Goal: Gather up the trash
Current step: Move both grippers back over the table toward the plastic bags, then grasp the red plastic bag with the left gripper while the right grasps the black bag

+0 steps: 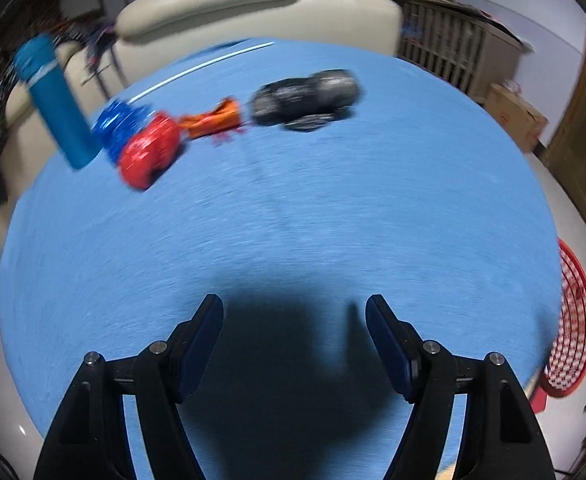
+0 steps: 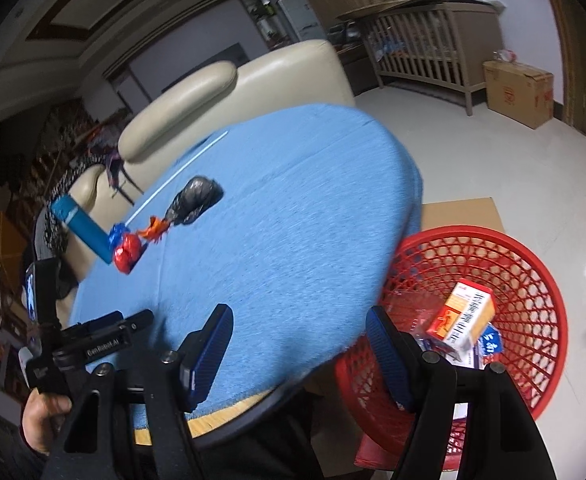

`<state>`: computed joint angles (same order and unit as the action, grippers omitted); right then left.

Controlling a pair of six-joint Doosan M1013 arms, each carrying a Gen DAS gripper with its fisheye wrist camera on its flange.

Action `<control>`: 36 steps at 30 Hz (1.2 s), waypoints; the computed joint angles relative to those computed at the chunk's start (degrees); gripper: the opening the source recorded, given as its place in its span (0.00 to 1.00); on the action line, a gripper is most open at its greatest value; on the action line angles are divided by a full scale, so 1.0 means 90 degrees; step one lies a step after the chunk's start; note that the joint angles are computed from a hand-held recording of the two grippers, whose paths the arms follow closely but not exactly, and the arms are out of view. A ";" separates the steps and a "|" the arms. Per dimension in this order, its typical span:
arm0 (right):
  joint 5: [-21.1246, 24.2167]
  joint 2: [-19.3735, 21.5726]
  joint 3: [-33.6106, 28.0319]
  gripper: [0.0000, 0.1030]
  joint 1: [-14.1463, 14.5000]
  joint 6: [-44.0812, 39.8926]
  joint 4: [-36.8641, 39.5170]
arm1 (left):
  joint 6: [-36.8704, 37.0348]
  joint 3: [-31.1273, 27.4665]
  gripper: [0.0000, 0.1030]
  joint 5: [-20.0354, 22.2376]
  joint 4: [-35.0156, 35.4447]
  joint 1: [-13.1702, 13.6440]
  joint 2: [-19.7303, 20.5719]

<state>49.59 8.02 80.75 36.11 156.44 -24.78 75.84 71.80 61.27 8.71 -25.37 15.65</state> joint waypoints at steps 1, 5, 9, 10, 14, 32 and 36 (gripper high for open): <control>0.0044 0.0067 -0.0089 0.70 -0.0008 -0.0138 0.0087 | -0.0073 0.0010 0.72 -0.0005 -0.0028 0.0073 0.0005; 0.0174 0.0370 -0.0453 0.70 -0.0022 -0.0641 0.0430 | -0.0325 0.0001 0.72 0.0025 -0.0197 0.0394 0.0054; 0.0272 0.0647 -0.0774 0.70 -0.0012 -0.1045 0.0747 | -0.0333 -0.0101 0.72 0.0022 -0.0239 0.0657 0.0128; 0.0307 0.0734 -0.0874 0.70 -0.0005 -0.1190 0.0850 | -0.0286 -0.0151 0.72 0.0010 -0.0269 0.0720 0.0162; 0.0483 0.1000 -0.1201 0.70 0.0022 -0.1630 0.1133 | -0.0136 -0.0389 0.72 -0.0085 -0.0397 0.0928 0.0315; 0.1183 0.1765 -0.2207 0.70 -0.0146 -0.2519 0.1767 | 0.0515 -0.1916 0.44 0.0149 -0.1049 0.1355 0.1517; 0.1319 0.2040 -0.2621 0.70 -0.0176 -0.2806 0.1870 | 0.0303 -0.1420 0.43 -0.0128 -0.1078 0.1403 0.1211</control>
